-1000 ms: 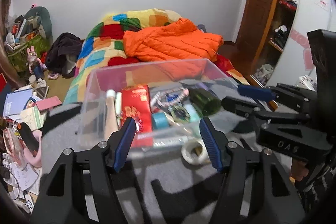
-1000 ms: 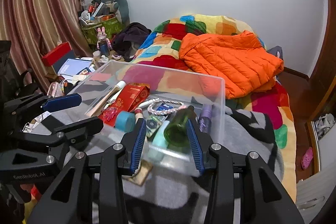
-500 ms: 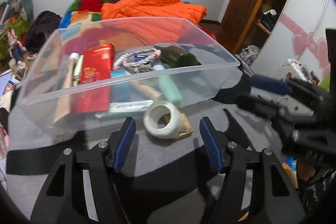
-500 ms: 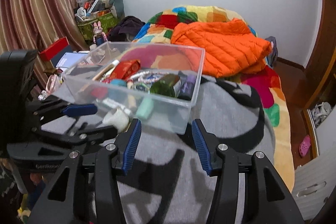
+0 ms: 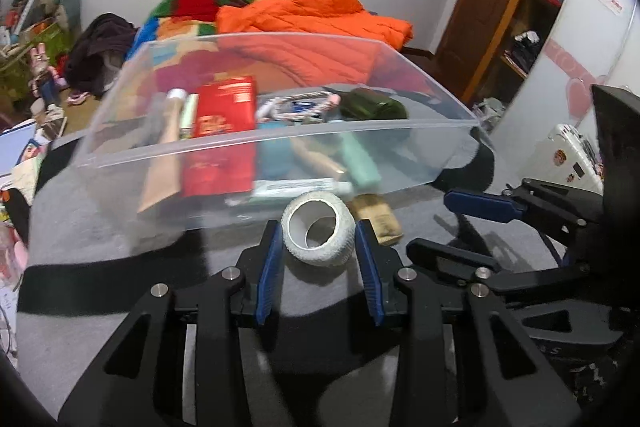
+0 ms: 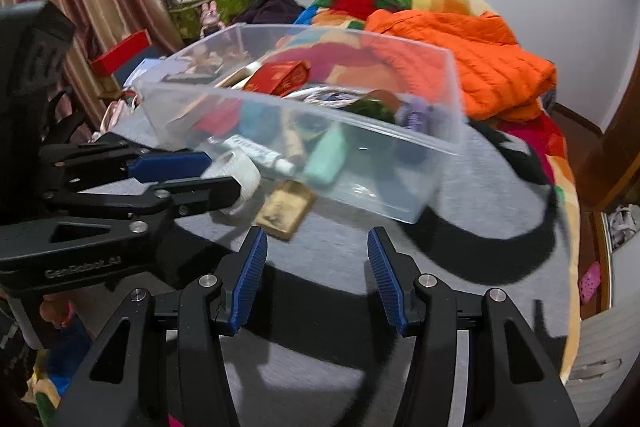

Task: Organize objects
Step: 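Grasp the white tape roll with left gripper while right grasps small wooden block, then place the white tape roll and wooden block into the clear box with both grippers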

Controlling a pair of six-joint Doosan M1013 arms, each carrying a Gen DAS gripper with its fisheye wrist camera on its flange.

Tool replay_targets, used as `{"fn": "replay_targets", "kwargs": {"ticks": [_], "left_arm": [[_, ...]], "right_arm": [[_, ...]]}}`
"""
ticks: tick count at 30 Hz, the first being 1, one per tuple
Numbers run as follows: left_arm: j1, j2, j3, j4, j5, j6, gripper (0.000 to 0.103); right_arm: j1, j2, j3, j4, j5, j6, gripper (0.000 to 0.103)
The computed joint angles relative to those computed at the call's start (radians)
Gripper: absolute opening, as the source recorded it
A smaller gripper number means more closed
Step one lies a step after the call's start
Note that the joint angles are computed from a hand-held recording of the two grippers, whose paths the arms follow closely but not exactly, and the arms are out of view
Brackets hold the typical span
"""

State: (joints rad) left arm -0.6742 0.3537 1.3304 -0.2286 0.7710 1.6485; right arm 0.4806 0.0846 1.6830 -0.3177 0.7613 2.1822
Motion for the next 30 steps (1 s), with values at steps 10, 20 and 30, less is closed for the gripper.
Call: {"fn": "replay_targets", "kwargs": {"ticks": [10,20,30], "left_arm": [[0.008,-0.062,0.069,0.104,-0.076,-0.072,0.037],[0.003,-0.079,0.084,0.097,-0.112,-0.071,0.037],[-0.005,-0.086,0.063,0.129,-0.164,-0.1,0.037]], "right_arm": [[-0.008,0.064,-0.056,0.066,0.041,-0.025,0.038],[0.013,0.031,-0.025,0.006,0.014,0.055,0.024],[0.027,-0.034,-0.015,-0.096,-0.075,0.151,0.023]]}}
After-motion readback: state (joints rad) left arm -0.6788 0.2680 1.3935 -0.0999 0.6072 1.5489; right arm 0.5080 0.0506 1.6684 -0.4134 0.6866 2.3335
